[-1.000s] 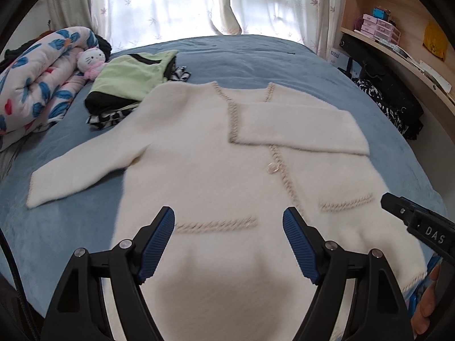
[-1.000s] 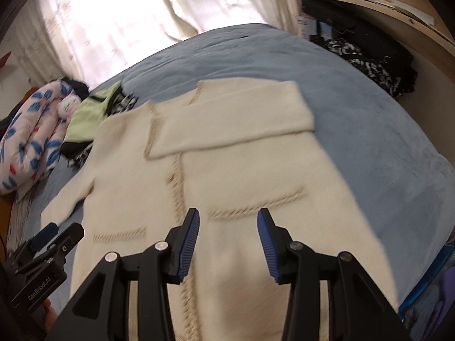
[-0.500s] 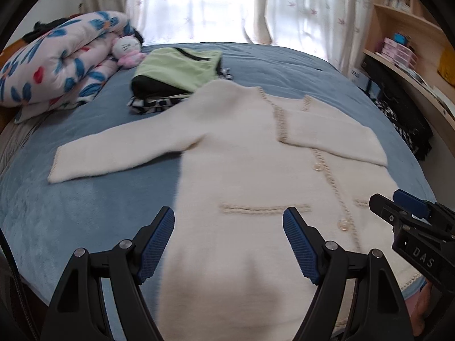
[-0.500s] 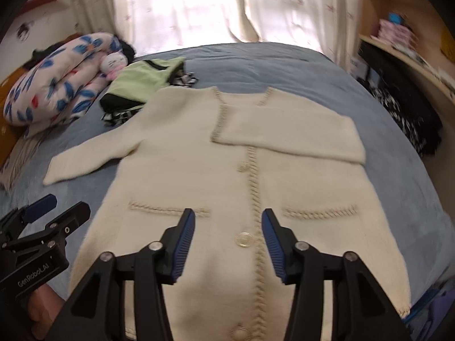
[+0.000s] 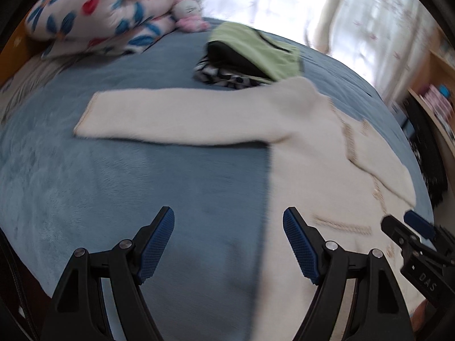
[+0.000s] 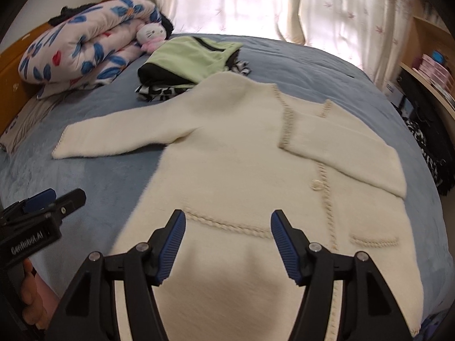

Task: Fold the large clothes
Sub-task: 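Grasp the other sleeve with the left tool and lift it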

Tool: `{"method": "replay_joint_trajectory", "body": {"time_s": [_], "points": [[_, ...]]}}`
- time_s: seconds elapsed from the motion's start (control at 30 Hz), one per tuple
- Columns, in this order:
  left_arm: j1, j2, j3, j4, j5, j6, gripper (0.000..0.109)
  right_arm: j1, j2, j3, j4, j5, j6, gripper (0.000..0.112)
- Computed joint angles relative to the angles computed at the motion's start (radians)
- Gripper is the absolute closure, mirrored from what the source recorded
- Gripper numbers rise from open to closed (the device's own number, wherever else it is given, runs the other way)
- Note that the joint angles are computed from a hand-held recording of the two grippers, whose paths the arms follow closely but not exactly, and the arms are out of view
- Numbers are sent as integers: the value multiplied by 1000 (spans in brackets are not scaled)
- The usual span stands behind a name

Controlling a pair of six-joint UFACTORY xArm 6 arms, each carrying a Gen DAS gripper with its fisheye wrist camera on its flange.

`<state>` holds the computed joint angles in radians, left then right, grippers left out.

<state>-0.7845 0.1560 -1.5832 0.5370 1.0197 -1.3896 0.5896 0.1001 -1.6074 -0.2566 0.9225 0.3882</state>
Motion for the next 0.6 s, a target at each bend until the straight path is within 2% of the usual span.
{"method": "replay_joint_trajectory", "body": {"time_s": [0.07,0.2,0.3,0.4,0.43,0.57,0.6], "points": [[51,-65,116,1,-71,-42,31,14,42,-44,-5,-1,0,50],[160,-149,273,21,-161,-117,31,43,137,-140,-42,-4,16,50],[259,-174,349,-4,-230,-110,31,57,230,-243,-68,13,17,50],[353,-179,414,-110,-356,-31,31,65,344,-387,-79,53,18,50],[386,-168,429,-181,-409,34,31,65,394,-453,-71,70,15,50],[447,-116,443,-365,-520,212,31,66,573,-713,-23,148,-7,50],[454,-101,435,-375,-533,229,31,67,598,-750,-14,160,-10,50]]}}
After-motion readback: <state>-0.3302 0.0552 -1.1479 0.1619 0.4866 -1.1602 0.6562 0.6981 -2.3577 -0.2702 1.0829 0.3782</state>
